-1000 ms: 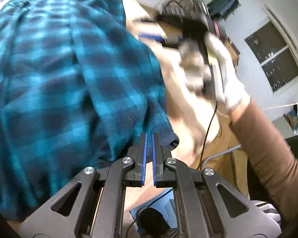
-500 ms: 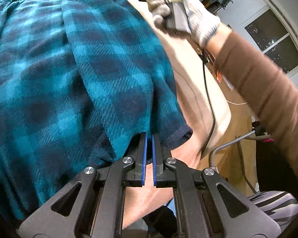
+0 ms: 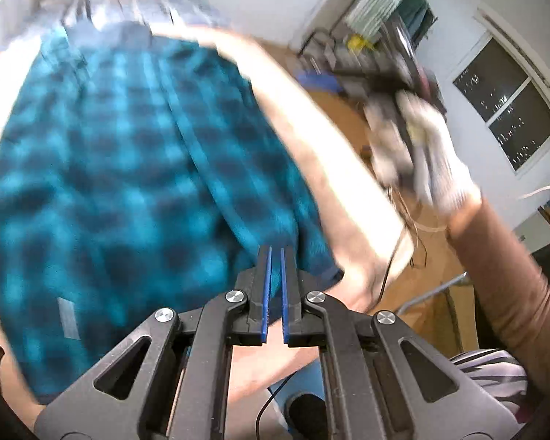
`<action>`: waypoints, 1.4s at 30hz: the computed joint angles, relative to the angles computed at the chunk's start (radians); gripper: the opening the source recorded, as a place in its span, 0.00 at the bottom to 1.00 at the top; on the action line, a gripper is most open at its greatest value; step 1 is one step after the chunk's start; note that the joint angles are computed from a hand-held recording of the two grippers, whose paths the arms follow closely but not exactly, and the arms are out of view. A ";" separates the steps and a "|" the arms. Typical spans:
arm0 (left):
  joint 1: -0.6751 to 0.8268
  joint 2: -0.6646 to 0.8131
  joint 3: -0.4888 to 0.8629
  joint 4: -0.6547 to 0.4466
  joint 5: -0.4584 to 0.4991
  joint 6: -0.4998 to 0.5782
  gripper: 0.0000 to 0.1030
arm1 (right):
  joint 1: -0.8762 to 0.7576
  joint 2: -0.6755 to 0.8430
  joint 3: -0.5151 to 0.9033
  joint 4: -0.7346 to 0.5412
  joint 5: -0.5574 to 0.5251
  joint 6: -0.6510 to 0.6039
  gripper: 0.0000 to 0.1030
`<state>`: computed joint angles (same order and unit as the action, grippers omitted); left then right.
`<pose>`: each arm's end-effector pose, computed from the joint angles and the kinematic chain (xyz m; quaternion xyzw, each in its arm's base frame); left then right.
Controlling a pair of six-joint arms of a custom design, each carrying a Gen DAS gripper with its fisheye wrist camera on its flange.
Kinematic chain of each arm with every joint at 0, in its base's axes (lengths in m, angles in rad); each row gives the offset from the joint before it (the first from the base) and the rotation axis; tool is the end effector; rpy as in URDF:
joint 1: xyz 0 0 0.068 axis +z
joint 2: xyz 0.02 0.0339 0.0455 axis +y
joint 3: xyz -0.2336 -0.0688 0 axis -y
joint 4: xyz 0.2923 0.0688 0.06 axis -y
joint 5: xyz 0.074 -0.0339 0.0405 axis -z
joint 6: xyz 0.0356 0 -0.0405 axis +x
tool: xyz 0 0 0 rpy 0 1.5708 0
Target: Fold large clothes
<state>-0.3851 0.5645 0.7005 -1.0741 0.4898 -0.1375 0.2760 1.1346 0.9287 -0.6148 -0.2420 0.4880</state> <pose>0.1480 -0.0780 0.2525 0.1887 0.9056 -0.3006 0.2320 0.2803 0.0882 0.2448 0.0538 0.9232 0.2398 0.2956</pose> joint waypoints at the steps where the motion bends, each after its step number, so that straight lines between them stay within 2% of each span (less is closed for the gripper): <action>1: 0.042 0.009 0.040 -0.024 0.016 0.031 0.00 | 0.031 -0.077 -0.028 -0.033 0.021 0.009 0.30; 3: 0.124 0.064 0.181 -0.086 0.055 0.103 0.00 | 0.108 -0.233 -0.086 -0.100 0.063 0.036 0.30; 5: 0.141 0.129 0.324 -0.127 0.052 0.137 0.00 | 0.231 -0.371 -0.127 -0.201 0.142 0.081 0.29; 10: 0.134 0.305 0.726 -0.227 0.061 0.175 0.01 | 0.532 -0.475 -0.158 -0.349 0.320 0.194 0.28; 11: 0.124 0.344 0.809 -0.249 0.059 0.177 0.04 | 0.592 -0.490 -0.168 -0.368 0.354 0.229 0.28; 13: 0.111 0.409 0.949 -0.292 0.079 0.172 0.25 | 0.664 -0.516 -0.189 -0.381 0.388 0.279 0.28; 15: 0.111 0.450 1.038 -0.320 0.093 0.157 0.35 | 0.729 -0.539 -0.209 -0.401 0.426 0.329 0.28; 16: 0.095 0.452 1.053 -0.318 0.076 0.145 0.35 | 0.752 -0.546 -0.216 -0.409 0.443 0.350 0.30; 18: 0.074 0.419 1.011 -0.296 0.045 0.128 0.35 | 0.798 -0.592 -0.250 -0.425 0.467 0.408 0.32; 20: 0.075 0.361 0.901 -0.281 0.041 0.122 0.35 | 0.848 -0.633 -0.282 -0.446 0.501 0.477 0.36; 22: 0.077 0.300 0.758 -0.260 0.045 0.115 0.36 | 0.871 -0.664 -0.314 -0.453 0.519 0.532 0.47; 24: 0.064 0.241 0.583 -0.217 0.038 0.094 0.38 | 0.886 -0.705 -0.355 -0.451 0.518 0.575 0.47; 27: 0.037 0.199 0.356 -0.141 0.065 0.035 0.50 | 0.907 -0.799 -0.427 -0.440 0.499 0.635 0.47; 29: -0.013 0.190 0.228 -0.071 0.042 -0.020 0.50 | 0.911 -0.849 -0.470 -0.430 0.489 0.669 0.47; 33: -0.105 0.242 0.040 0.074 0.021 -0.115 0.50 | 0.881 -0.944 -0.553 -0.381 0.436 0.715 0.47; 35: -0.153 0.275 -0.022 0.144 -0.032 -0.149 0.50 | 0.872 -0.955 -0.575 -0.360 0.417 0.722 0.46; 37: -0.170 0.324 -0.059 0.207 -0.057 -0.173 0.49 | 0.868 -0.911 -0.572 -0.349 0.415 0.716 0.42; 38: -0.172 0.340 -0.075 0.234 -0.059 -0.177 0.49 | 0.858 -0.895 -0.579 -0.331 0.399 0.707 0.35; 39: -0.174 0.357 -0.087 0.262 -0.051 -0.178 0.32 | 0.854 -0.892 -0.583 -0.326 0.393 0.705 0.29; 40: -0.171 0.373 -0.092 0.272 -0.038 -0.171 0.01 | 0.847 -0.881 -0.586 -0.317 0.388 0.702 0.23; 42: -0.152 0.352 -0.107 0.274 -0.005 -0.186 0.03 | 0.835 -0.874 -0.585 -0.310 0.372 0.686 0.15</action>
<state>-0.5372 0.9163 0.5939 -0.7999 0.4847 -0.3234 1.1114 0.2608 0.3437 -0.9244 0.1301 1.1743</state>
